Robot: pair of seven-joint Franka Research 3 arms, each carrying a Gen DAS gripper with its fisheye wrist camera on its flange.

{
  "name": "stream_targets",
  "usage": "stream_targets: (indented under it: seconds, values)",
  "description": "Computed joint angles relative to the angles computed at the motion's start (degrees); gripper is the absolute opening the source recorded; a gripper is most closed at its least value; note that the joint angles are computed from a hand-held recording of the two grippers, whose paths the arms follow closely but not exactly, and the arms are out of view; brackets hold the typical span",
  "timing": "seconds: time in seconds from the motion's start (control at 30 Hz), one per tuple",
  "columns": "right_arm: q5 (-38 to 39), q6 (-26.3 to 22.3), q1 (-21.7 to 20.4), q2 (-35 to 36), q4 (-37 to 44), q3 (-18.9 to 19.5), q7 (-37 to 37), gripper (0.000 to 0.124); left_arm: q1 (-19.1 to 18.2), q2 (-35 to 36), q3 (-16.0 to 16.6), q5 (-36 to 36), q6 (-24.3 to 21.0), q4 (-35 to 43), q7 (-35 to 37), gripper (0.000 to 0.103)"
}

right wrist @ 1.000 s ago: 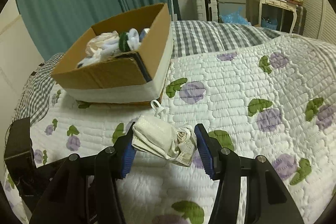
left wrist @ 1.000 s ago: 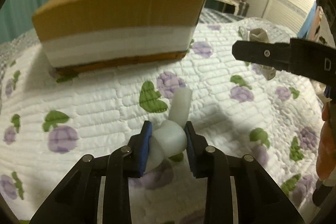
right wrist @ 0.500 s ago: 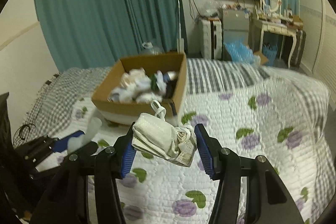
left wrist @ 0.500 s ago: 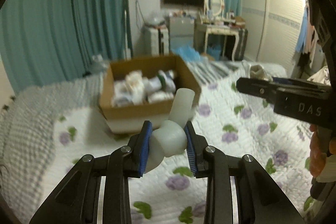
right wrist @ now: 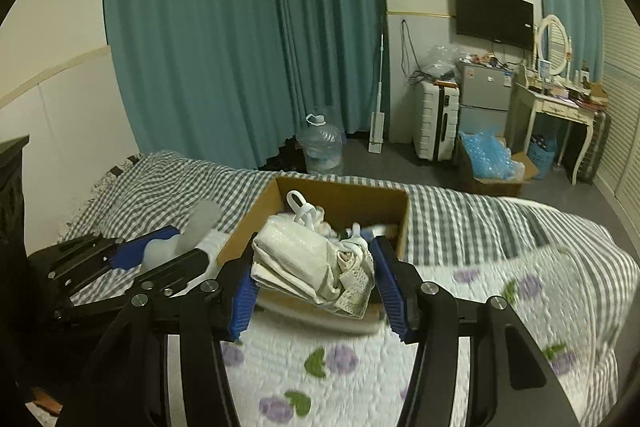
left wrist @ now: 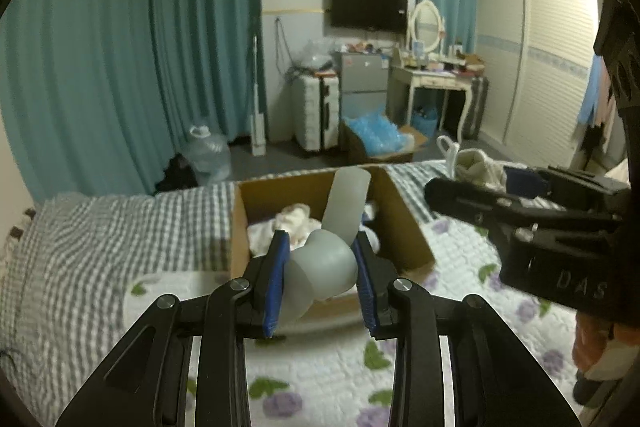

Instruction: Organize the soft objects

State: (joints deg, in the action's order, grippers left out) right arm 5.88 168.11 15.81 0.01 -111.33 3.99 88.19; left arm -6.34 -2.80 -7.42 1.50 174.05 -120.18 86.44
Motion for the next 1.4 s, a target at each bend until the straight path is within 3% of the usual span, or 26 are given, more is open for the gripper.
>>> stream_targets:
  seconds: [0.13,0.23,0.3,0.37,0.47,0.5,0.53,0.57,0.6,0.67,0.7,0.83,1.0,1.07,1.13,1.17,1.23,1.3,1.4]
  values:
    - [4.8,-2.6,-0.3,8.3,8.6,0.1,-3.9,0.053,1.7,9.1,-1.6,-7.6,-0.5,8.3,8.4,0.033]
    - [7.6,-4.9,-0.9,14.8,15.3,-0.1,-5.4,0.053,4.0,14.9,-3.5,-6.5,-1.8,13.8,8.3,0.036]
    - [8.1,-6.0,-1.1,18.9,19.5,-0.5,-6.1,0.053,3.7,18.8,-2.5,-2.3,-2.7,17.4,5.4,0.037]
    - [6.7,-6.2,-0.3,22.3,22.7,-2.0,-4.9,0.054,6.2,21.8,-4.9,-2.8,-3.5,20.1,6.5,0.037]
    - [4.7,-5.9,0.3,26.6,26.7,-3.2,-4.7,0.054,6.3,24.5,-4.5,-0.7,-4.3,23.0,4.3,0.044]
    - [3.9,-5.5,0.7,27.7,27.8,-4.0,-4.1,0.058,7.3,24.9,-5.5,-1.0,-4.1,23.2,4.6,0.044]
    - [2.7,-4.8,1.7,28.6,28.5,-5.3,-2.5,0.072,9.3,25.1,-7.8,-2.4,-3.9,23.2,6.2,0.044]
    - [1.7,-3.9,2.5,29.1,28.8,-6.7,-0.7,0.08,9.7,24.9,-8.4,-2.5,-3.9,23.1,6.5,0.049]
    - [1.3,-3.3,2.7,29.5,29.1,-7.3,0.5,0.089,9.3,24.4,-7.9,-2.0,-3.4,22.6,6.0,0.065]
    - [-0.3,-2.5,3.5,29.8,29.4,-8.6,2.5,0.089,5.9,22.6,-3.6,2.0,0.4,20.2,1.7,0.078]
    - [-1.6,-2.3,4.5,29.6,29.3,-10.0,4.0,0.089,5.5,21.7,-2.9,3.3,1.4,19.2,0.4,0.078]
    - [-3.4,-1.7,4.5,26.3,26.6,-10.3,6.4,0.089,6.2,16.3,-2.9,5.3,2.8,15.2,-2.8,0.078]
    - [-7.6,-0.2,5.6,17.2,19.6,-11.5,10.7,0.091,7.0,6.0,-2.7,5.3,5.2,9.7,-4.2,0.078]
    - [-13.0,1.0,7.3,12.0,16.0,-13.4,15.4,0.091,6.4,1.4,-1.6,7.1,6.3,7.5,-5.9,0.079]
    - [-19.5,1.5,8.6,7.6,13.7,-14.7,20.9,0.095,6.3,-3.4,-1.0,9.7,7.1,5.6,-8.2,0.091]
    - [-23.3,1.5,9.0,5.1,12.6,-15.1,24.0,0.096,6.6,-5.6,-1.1,11.3,7.9,4.6,-9.6,0.091]
    - [-28.3,0.6,8.7,0.4,11.0,-14.3,28.0,0.1,4.1,-9.9,1.3,11.5,8.8,2.5,-8.6,0.091]
    - [-23.6,0.7,8.5,-4.3,8.5,-12.6,22.7,0.101,4.2,-14.1,1.3,12.7,9.5,0.1,-9.4,0.091]
    - [-26.4,1.7,5.7,-10.2,5.2,-9.2,24.8,0.102,9.1,-19.9,-2.3,15.5,11.9,-4.2,-13.1,0.092]
